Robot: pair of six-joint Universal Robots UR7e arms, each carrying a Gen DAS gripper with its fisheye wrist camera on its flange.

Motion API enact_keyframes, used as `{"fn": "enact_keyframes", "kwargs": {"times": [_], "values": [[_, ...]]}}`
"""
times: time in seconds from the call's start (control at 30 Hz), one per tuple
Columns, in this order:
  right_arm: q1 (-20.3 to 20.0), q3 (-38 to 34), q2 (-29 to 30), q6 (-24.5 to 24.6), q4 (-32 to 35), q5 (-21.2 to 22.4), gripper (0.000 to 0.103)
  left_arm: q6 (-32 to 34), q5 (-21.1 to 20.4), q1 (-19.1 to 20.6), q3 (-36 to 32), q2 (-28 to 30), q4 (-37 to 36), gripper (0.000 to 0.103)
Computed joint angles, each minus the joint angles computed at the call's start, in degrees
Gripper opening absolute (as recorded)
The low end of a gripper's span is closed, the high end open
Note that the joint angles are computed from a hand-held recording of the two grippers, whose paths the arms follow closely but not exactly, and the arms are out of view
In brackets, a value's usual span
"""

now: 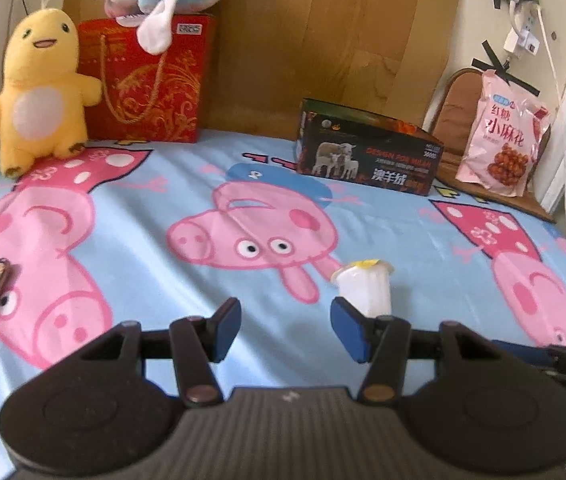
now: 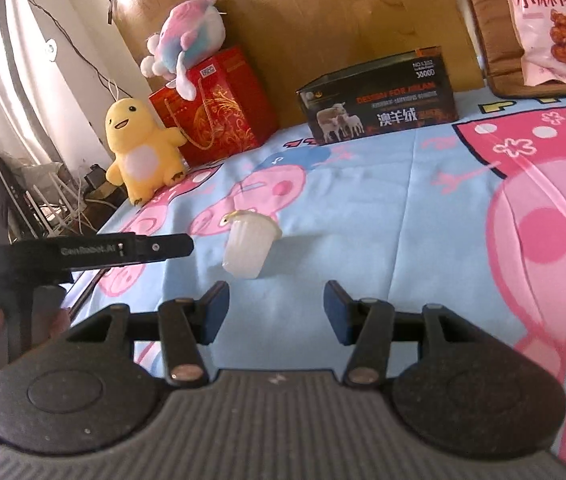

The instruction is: Organize snacks

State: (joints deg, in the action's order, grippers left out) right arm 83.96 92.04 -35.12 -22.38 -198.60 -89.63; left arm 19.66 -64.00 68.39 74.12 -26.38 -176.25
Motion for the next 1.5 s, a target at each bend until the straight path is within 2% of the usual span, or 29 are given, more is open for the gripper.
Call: {"fn": "enact_keyframes", "kwargs": {"times": [0.43,0.8,1.2,1.3,1.37,1.4,1.5], "values": [[0.60,2.75,-0.52,-1.02,-2.08,0.73,0.057,1.54,3.00,-0.53,3.12,-0.64,-6.00,0.053],[-0.04,3.11,-0.62,0.33,-2.20,1.37,0.059,1.76,5.41,-0.40,1.79,0.68,-5.53,0.056],[-0.93,2.76,-0.38,1.61,-2.92,1.70,0.062,0.25,6.12,0.30,-0.48,1.98,-3.06,0.061],[-1.13,2.49,-0.29,2.38,-2.70,1.77,0.063,0.43,6.33,0.39,-1.00,2.34,-3.04,0.066],[-1.22,2.21,-0.20,2.83,-2.36,1.69,0.063,0.60,6.45,0.48,-1.35,2.63,-3.44,0.077],[-1.22,2.07,-0.11,2.95,-2.33,1.49,0.063,0.82,6.44,0.53,-1.40,2.76,-3.89,0.079],[-1.25,1.73,0.06,2.78,-2.15,0.93,0.063,1.59,7.03,0.60,-1.98,3.27,-4.47,0.081]]}}
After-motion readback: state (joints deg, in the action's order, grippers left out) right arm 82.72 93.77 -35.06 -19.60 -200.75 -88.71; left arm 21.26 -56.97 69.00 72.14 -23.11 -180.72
